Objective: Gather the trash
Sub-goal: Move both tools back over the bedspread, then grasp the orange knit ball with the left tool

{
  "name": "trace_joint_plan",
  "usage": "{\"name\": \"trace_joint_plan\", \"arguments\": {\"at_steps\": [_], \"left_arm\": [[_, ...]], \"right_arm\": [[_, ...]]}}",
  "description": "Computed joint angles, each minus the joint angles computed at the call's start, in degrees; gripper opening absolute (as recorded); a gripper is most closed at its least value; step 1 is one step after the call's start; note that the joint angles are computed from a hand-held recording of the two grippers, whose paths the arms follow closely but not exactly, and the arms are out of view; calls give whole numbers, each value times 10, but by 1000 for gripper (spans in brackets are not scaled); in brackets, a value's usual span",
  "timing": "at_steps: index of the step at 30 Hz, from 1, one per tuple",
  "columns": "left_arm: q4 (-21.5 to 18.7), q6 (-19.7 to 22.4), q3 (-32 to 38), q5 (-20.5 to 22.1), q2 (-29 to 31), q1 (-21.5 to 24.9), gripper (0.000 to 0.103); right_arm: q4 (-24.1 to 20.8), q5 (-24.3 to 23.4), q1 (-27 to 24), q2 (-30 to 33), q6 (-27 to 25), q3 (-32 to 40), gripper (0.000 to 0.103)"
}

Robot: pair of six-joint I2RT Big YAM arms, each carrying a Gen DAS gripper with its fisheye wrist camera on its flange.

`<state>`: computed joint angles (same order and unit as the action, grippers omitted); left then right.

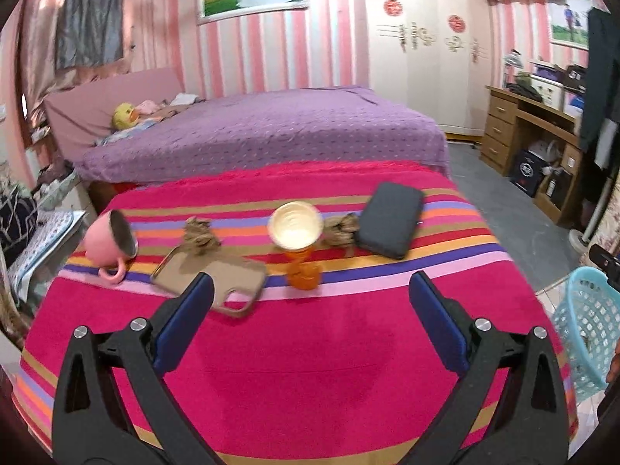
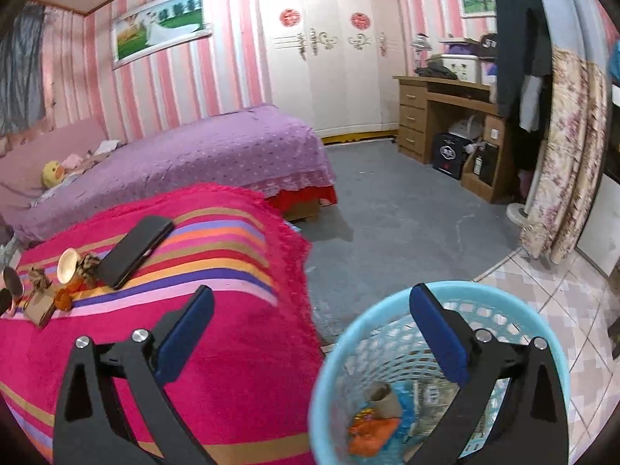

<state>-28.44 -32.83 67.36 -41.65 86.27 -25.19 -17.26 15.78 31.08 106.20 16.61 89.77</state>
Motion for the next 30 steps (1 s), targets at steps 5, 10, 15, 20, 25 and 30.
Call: {"name": "trace_joint_plan", "arguments": {"at_steps": [5, 10, 15, 20, 25, 30], "left_arm": [[-3, -12, -27, 18, -11, 27, 97], [-1, -20, -44, 38, -18, 49, 97], [0, -24, -52, 48, -18, 65, 97], [11, -30, -45, 96, -1, 85, 97], [13, 3, -1, 113, 48, 91, 97], [11, 22, 36, 145, 88, 97, 84]], "right_arm": [[-17, 3, 20, 19, -17, 27, 98], [-33, 2, 40, 39, -32, 55, 98], [-41, -5, 55, 56, -45, 78, 98], [-64, -10, 64, 83, -65, 120, 98], [-95, -10, 65, 113, -76, 170, 98], [-121, -19, 59, 134, -65, 201, 98]]}}
